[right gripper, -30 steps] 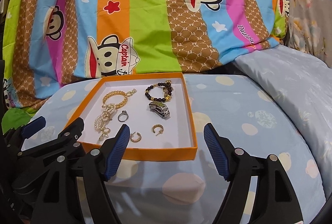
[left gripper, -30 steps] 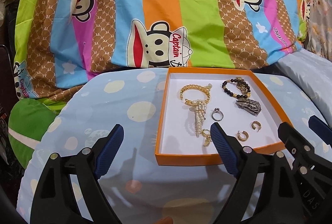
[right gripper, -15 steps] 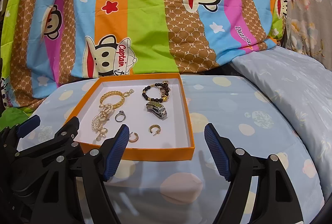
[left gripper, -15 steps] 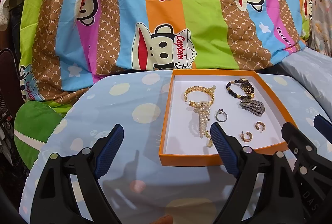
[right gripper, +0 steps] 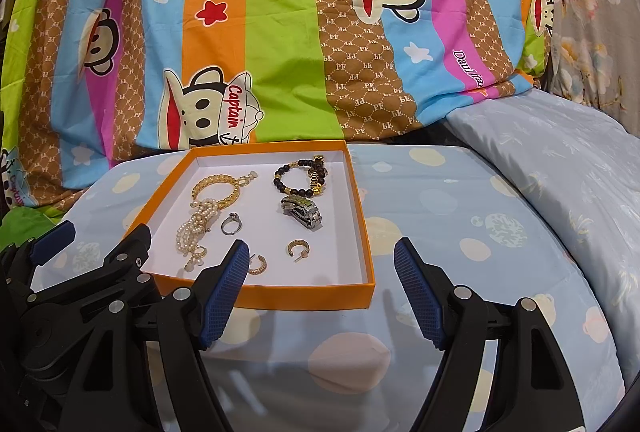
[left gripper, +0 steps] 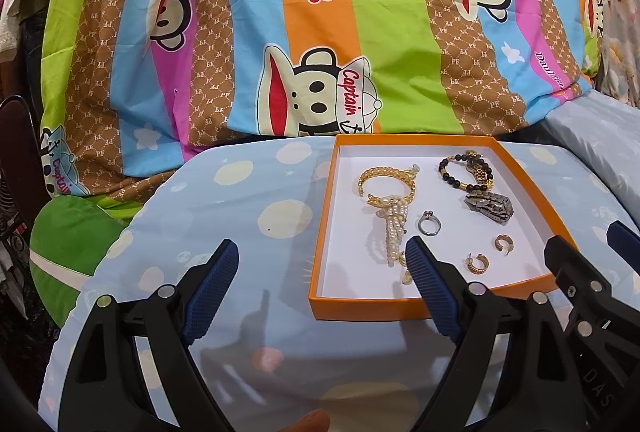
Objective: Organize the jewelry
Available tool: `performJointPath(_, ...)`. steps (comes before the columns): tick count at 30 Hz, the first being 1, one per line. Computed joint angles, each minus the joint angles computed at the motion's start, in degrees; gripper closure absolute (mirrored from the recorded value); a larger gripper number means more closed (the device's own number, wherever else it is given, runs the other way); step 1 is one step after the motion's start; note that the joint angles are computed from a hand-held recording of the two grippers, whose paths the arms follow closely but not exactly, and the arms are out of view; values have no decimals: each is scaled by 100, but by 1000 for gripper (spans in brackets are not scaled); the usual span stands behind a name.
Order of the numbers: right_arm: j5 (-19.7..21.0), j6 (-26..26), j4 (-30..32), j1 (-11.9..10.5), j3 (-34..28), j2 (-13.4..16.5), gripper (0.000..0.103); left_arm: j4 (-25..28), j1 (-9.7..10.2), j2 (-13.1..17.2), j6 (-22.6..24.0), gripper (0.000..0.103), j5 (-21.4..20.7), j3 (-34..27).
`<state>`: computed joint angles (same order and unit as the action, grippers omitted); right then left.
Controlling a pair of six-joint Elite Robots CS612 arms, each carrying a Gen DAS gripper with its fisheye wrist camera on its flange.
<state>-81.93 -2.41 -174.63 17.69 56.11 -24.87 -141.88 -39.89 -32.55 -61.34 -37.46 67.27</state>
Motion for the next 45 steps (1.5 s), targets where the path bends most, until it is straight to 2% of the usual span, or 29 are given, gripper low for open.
performJointPath(20, -5, 1, -20, 1, 15, -5, 29, 248, -28, -13, -176, 20, 206, -9)
performJointPath(28, 2, 3, -35, 0, 19, -6, 29, 115, -27, -20, -115, 20, 183, 23)
performJointPath(45, -3, -3, -20, -7, 16, -13, 28, 217, -32, -15, -164, 20, 239, 0)
